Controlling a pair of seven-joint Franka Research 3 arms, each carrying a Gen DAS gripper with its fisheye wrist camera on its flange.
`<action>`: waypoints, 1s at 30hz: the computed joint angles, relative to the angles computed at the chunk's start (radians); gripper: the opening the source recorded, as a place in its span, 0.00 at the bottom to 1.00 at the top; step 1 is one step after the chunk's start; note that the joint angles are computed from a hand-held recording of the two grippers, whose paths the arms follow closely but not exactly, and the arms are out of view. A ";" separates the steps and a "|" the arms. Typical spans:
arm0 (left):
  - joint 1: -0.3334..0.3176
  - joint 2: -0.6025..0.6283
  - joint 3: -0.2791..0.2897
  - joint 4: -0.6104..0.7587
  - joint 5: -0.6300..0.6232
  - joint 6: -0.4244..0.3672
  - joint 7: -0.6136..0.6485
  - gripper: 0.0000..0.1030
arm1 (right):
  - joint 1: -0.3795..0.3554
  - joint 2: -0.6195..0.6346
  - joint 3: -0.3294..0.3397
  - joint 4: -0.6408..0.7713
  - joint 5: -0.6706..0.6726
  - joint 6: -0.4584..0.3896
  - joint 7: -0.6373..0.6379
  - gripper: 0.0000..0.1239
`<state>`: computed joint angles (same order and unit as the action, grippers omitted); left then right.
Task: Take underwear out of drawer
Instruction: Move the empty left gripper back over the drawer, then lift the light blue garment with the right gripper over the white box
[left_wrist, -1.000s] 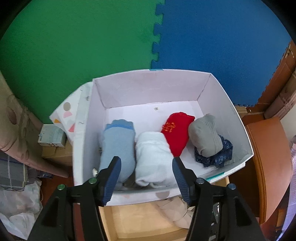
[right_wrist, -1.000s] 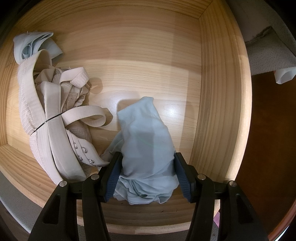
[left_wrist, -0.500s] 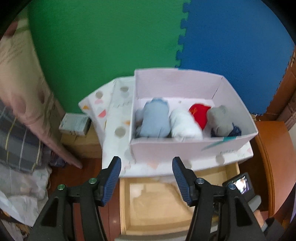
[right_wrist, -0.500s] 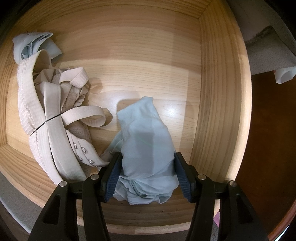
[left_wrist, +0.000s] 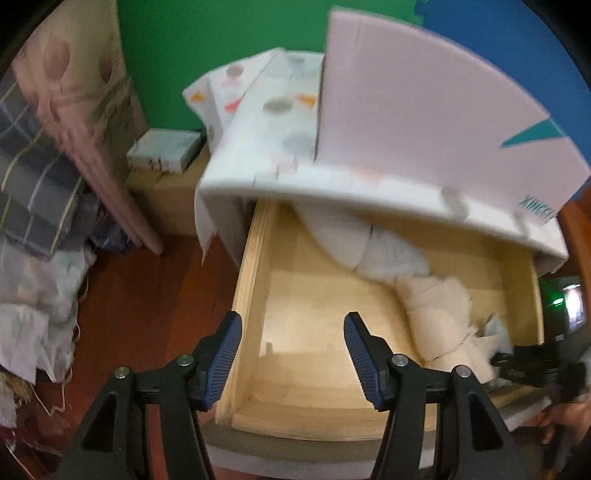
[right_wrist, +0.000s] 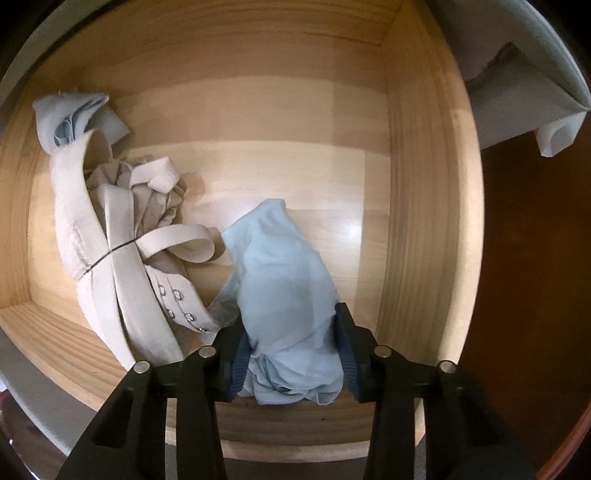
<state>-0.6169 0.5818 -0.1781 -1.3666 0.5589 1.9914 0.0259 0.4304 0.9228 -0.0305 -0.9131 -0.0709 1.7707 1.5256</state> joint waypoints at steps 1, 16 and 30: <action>0.000 -0.002 0.000 -0.021 -0.001 0.021 -0.020 0.57 | -0.004 -0.008 0.002 -0.010 0.005 0.008 -0.001 0.28; 0.021 -0.073 0.000 -0.193 0.026 0.179 -0.202 0.57 | -0.015 -0.160 0.008 -0.200 0.003 0.115 0.005 0.25; 0.029 -0.095 -0.010 -0.224 0.054 0.188 -0.242 0.57 | -0.049 -0.374 0.024 -0.391 0.002 0.205 -0.020 0.25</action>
